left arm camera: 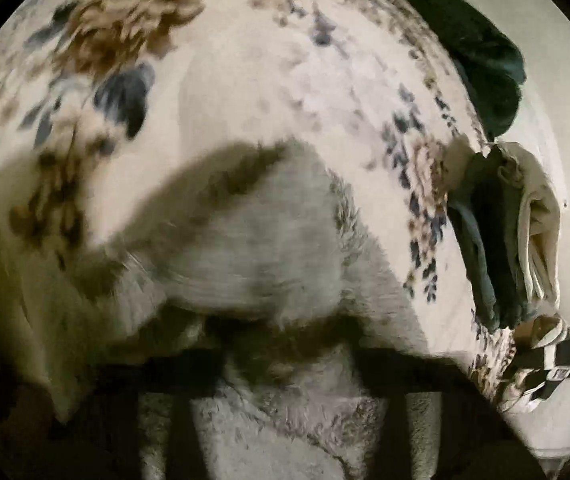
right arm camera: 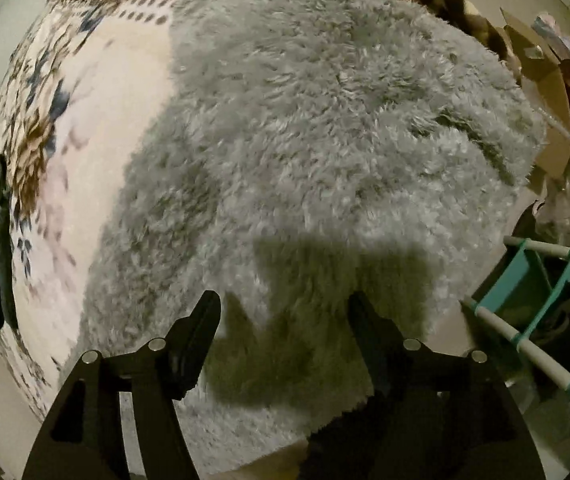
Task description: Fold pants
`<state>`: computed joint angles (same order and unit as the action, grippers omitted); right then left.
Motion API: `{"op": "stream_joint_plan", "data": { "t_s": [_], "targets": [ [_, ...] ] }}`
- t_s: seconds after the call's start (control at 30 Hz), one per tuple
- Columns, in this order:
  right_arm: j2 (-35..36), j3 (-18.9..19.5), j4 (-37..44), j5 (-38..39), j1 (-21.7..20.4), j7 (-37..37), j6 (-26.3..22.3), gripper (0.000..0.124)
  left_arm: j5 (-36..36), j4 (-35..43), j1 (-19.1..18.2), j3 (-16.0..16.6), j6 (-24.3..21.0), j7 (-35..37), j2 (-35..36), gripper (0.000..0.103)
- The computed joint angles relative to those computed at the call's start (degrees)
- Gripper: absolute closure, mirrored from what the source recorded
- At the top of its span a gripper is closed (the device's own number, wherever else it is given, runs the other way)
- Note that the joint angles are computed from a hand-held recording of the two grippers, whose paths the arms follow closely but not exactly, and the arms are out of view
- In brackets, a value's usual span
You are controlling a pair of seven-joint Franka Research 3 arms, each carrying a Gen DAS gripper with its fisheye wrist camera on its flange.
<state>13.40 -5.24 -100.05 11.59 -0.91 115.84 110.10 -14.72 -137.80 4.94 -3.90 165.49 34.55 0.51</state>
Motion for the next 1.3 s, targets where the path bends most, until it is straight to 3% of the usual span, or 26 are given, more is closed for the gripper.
{"op": "stream_joint_plan", "data": {
  "t_s": [0.03,0.07,0.1,0.17,0.3,0.5,0.63,0.8,0.9,0.97,1.0,1.03,1.07,1.2,1.3],
  "targets": [
    [0.28,-0.01,0.25,-0.36,0.03,-0.36,0.26,0.069,2.58,0.07,0.09,0.16,-0.13,-0.88,-0.33,0.088],
    [0.74,-0.06,0.79,-1.36,0.11,-1.12,0.40,0.106,5.73,-0.78,0.19,0.29,0.82,-2.41,-1.34,0.088],
    [1.09,-0.20,1.56,-3.55,0.48,-1.58,-0.16,0.119,8.96,-1.37,0.38,0.36,1.22,-4.10,-2.40,0.089],
    [-0.36,-0.70,0.82,-6.33,0.95,-0.66,0.82,0.118,12.61,-2.20,0.66,0.55,-0.05,-5.47,-4.75,0.089],
    [-4.93,-1.45,-1.13,-7.85,-0.26,-1.19,1.78,0.119,11.76,-5.20,0.06,1.68,-3.89,-4.64,-10.94,0.090],
    [-9.20,-1.93,-0.46,-7.76,-2.84,-4.37,-3.12,0.119,9.46,-10.18,-1.44,2.91,-12.19,-4.70,-20.21,0.090],
    [-7.05,-1.51,1.04,-8.90,-3.04,-4.90,-4.38,0.119,9.14,-12.97,-2.15,3.09,-16.67,-4.56,-22.07,0.090],
    [-4.35,-1.55,0.40,-9.21,-2.81,-3.81,-5.55,0.119,5.86,-16.82,-4.01,3.91,-17.85,-3.24,-21.60,0.086],
    [-1.21,-1.32,3.22,-9.04,-3.00,-8.71,-10.49,0.107,3.75,-17.19,-4.22,3.87,-18.21,-3.60,-22.10,0.078],
    [-1.07,-1.13,3.81,-9.66,-2.58,-11.23,-10.00,0.080,7.90,-15.32,-2.82,1.96,-20.95,-5.02,-22.90,0.070],
    [-1.59,-0.99,3.61,-10.23,-2.22,-12.44,-8.45,0.073,9.75,-13.95,-2.56,1.28,-22.53,-5.28,-23.14,0.055],
    [-1.95,-0.78,3.75,-11.28,-1.72,-13.77,-6.62,0.061,11.92,-12.15,-2.31,0.53,-24.56,-5.47,-23.13,0.031],
    [-2.08,-0.62,3.99,-12.31,-1.25,-15.00,-5.06,0.053,14.27,-10.36,-2.06,-0.35,-26.68,-5.95,-22.93,0.022],
    [1.62,-0.06,7.84,-16.13,0.75,-19.42,0.03,0.050,19.27,-3.20,-3.72,-2.03,-31.17,-4.72,-20.19,0.019],
    [8.20,-0.80,13.65,-17.86,1.75,-19.72,-0.86,0.050,18.85,1.91,-6.33,-2.74,-30.14,-2.81,-15.62,0.019]
  ]
}}
